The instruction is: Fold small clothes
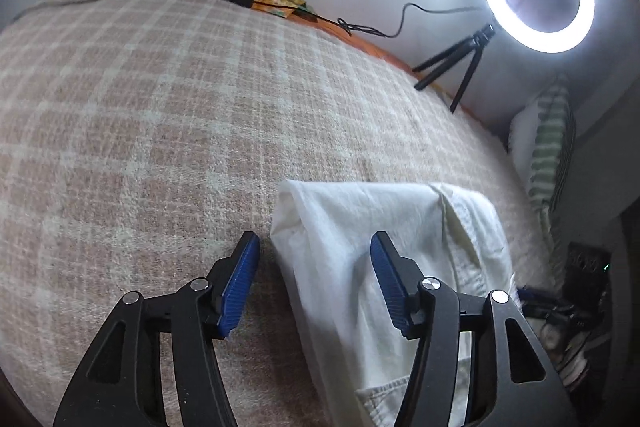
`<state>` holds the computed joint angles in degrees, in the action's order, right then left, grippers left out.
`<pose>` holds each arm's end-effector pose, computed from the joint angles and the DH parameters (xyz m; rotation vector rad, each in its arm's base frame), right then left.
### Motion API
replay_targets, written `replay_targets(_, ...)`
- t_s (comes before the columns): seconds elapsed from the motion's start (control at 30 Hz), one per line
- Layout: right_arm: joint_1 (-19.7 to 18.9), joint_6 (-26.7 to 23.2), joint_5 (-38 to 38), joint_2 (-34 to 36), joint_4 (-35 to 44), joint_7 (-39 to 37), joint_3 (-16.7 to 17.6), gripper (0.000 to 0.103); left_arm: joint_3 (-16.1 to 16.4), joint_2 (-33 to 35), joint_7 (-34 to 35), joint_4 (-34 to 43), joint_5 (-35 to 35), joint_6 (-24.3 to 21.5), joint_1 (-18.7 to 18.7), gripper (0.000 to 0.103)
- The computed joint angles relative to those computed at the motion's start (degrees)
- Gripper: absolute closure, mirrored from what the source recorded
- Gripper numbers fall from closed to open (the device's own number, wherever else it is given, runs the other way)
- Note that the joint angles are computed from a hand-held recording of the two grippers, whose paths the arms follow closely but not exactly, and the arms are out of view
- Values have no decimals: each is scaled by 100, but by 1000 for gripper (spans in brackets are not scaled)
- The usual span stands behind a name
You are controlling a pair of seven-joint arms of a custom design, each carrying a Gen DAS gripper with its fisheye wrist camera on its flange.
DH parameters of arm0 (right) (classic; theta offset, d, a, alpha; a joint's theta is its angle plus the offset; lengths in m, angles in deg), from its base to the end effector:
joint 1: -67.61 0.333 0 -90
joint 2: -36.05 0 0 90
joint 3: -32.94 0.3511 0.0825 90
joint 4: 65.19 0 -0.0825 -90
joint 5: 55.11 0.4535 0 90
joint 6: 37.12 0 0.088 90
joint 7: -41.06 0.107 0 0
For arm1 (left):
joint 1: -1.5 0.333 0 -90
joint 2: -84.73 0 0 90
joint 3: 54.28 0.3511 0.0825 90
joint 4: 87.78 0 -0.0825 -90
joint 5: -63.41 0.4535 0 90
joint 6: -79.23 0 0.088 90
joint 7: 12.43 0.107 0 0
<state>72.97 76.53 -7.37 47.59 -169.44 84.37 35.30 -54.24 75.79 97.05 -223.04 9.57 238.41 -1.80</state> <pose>0.6759 0.1369 0.4462 -2.1400 1.1530 0.4603 0.5636 0.0037 0.4338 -2.3748 1.5730 -1.1375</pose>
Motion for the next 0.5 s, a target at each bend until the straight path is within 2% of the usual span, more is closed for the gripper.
replay_targets(0.17, -205, -605, 604, 245, 119, -71, 26, 39, 120, 80, 683, 107, -1150, -219, -3, 46)
replay_targets(0.3, -322, -1114, 933, 461, 281, -180, 84, 40, 150, 113, 1390, 131, -2550, -624, 164, 46)
replay_targets(0.37, -299, -1214, 928, 544, 354, -136, 114, 45, 63, 131, 1501, 144, -2720, -709, 284, 46)
replay_targets(0.5, -166, -994, 743, 507, 329, -92, 145, 49, -137, 184, 1529, 202, -2423, -533, 357, 50)
